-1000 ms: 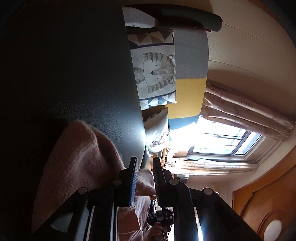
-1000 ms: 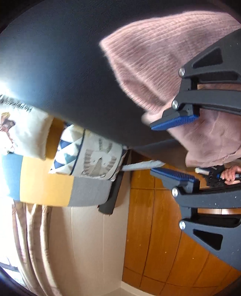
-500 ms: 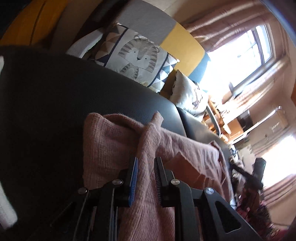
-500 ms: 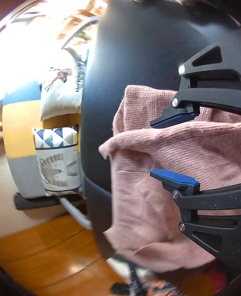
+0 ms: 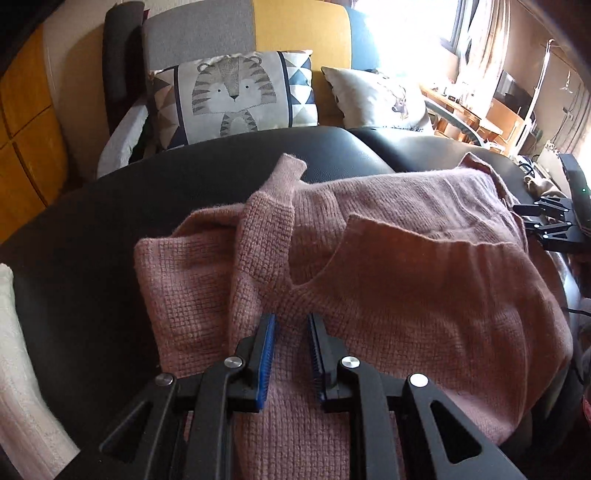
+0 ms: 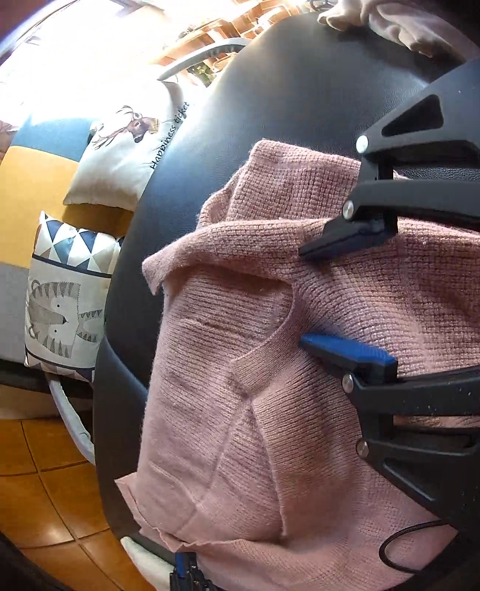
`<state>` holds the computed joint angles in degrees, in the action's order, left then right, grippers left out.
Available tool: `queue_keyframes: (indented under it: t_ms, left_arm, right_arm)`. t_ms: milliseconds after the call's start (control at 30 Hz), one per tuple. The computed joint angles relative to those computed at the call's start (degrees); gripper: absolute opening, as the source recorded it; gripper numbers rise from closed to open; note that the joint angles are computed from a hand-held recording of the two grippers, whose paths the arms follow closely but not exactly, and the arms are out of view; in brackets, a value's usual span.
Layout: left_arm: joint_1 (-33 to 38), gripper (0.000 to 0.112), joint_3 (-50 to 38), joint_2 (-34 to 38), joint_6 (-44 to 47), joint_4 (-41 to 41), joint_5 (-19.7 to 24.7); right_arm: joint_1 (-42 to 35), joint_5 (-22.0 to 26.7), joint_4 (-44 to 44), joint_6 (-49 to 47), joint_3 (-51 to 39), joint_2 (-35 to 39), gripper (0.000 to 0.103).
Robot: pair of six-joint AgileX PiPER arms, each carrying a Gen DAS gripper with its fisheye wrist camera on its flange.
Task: Fold clothes
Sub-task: 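Pinch the sweater collar with both grippers and straighten it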
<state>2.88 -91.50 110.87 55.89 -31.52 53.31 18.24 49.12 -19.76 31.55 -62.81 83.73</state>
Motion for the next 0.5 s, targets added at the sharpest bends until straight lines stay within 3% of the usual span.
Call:
queue_keyframes:
  t_ms: [133,300,333,500]
  left_arm:
    - [-1.5,0.019,6.3,-2.7,3.0,-1.2,-8.1]
    - [0.2,0.001,4.8,-2.5,1.9,-2.8,-5.3]
    - [0.8,0.000,4.3,-2.5,1.3,-3.1,-5.1]
    - [4.3,0.000,1.7,-2.3,-1.1,-6.2,-3.8]
  right_arm:
    - [-1.2,-0.6,2.2,0.8,0.1,-1.3,0.012]
    - [-2.9,-1.5,4.9,1.9,1.3,-5.5,0.010]
    - [-3.7,-2.0,5.7,2.3,1.7,-6.6,0.004]
    - [-7.0,-1.7,6.8,3.0,1.0,-8.2,0.004]
